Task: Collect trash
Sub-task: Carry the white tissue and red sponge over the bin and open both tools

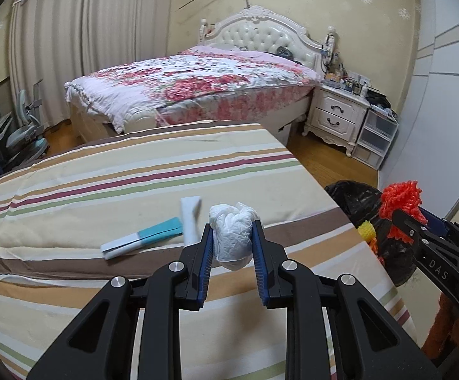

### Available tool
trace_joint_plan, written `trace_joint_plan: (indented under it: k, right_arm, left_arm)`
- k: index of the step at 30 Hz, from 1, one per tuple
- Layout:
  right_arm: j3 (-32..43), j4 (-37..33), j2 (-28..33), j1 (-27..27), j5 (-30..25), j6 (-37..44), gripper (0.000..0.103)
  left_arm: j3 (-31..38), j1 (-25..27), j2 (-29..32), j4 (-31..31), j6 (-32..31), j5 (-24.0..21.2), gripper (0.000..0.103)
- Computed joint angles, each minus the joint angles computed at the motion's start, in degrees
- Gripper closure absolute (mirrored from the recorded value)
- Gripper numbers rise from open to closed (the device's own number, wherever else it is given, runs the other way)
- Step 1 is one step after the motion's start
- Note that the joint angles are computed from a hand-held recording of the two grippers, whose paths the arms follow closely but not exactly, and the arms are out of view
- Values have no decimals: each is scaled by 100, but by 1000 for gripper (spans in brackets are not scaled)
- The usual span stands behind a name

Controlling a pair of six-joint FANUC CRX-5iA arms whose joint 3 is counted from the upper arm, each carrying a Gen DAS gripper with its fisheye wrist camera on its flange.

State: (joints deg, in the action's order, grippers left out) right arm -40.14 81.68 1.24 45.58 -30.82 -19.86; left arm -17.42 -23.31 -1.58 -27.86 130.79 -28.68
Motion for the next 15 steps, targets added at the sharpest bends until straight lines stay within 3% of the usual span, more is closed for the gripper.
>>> trace_joint_plan:
  k: [15]
  right_arm:
    - [-427,259,-234,-675,-293,-510,60]
  left_arm:
    - [1187,-722,1142,-63,-266,-35,78]
